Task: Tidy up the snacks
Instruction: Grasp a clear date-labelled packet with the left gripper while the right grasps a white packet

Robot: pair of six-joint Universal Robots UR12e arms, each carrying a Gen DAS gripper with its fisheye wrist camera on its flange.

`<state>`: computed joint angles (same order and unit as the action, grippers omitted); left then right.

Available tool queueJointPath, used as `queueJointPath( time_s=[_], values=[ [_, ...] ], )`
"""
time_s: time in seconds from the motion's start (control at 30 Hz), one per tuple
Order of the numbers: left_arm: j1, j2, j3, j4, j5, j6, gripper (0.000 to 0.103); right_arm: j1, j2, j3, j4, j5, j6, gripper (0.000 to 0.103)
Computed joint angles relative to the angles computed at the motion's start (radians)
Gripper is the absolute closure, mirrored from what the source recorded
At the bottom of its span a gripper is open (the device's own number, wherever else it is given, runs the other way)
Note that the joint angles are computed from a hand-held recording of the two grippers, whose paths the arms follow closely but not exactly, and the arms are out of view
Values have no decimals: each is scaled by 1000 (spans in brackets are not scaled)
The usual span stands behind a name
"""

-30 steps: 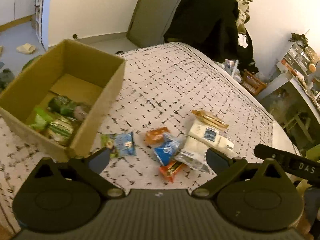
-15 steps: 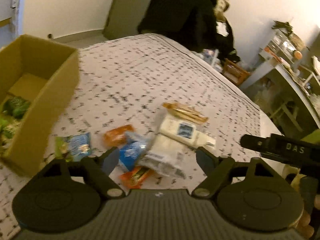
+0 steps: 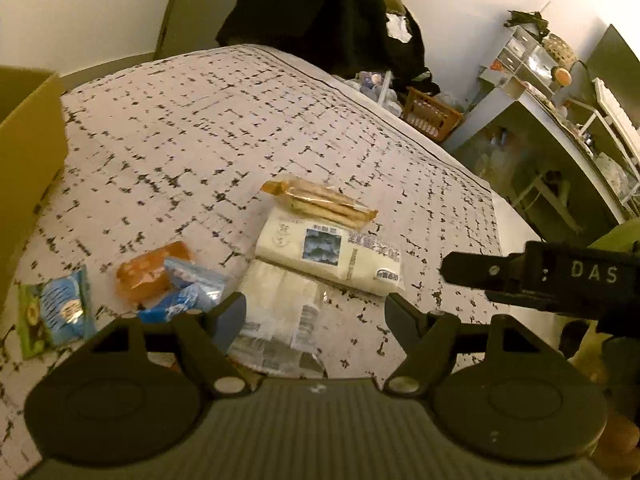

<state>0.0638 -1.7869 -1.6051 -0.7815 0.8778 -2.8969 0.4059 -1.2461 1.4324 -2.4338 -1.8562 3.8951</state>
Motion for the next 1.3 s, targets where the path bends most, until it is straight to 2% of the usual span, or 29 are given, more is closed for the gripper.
queueJointPath(
  time_s=[0.07,0.17,0.23,0.43,0.47,0.53,0.57,0.6,0.7,0.77,0.87,0.97,1.0,1.03,1.1,1.3],
  values=[
    [-2,-7,4,3,-19,5,28,0,4,-5,3,2,-8,35],
    [-18,-15,8,45,54,-8,28,-3,7,-6,1,10,-14,35],
    [-16,-23,12,54,48,-24,28,-4,10,-8,5,15,-13,35],
    [-18,-46,42,-66,71,14,28,-8,39,-41,30,41,-35,35],
    [-16,-44,35,-52,67,11,28,-7,48,-52,42,41,-45,35],
    [-19,-41,29,-35,81,10,34,-5,62,-70,58,35,-61,35],
    [-24,-40,28,-24,107,8,45,-6,68,-76,63,39,-67,35],
    [-26,-40,32,-24,119,5,52,-7,72,-81,68,44,-68,35],
    [-19,-43,46,-46,118,-42,55,-11,78,-84,65,56,-71,35],
    [-20,-36,42,-22,144,-64,55,-10,85,-91,58,32,-110,35],
    [-9,-26,37,-1,133,-83,56,-5,87,-84,8,-6,-208,35],
    [-1,-20,37,13,140,-105,56,8,93,-77,-41,-60,-353,30],
    [3,-18,38,19,140,-111,56,11,94,-67,-83,-64,-411,21],
    [7,-16,39,20,138,-114,56,11,96,-60,-113,-51,-458,18],
    [18,-15,46,10,124,-105,56,9,101,-54,-131,-15,-545,18],
    [42,-3,52,13,133,-99,56,25,133,-89,-124,-73,-649,18]
  ],
)
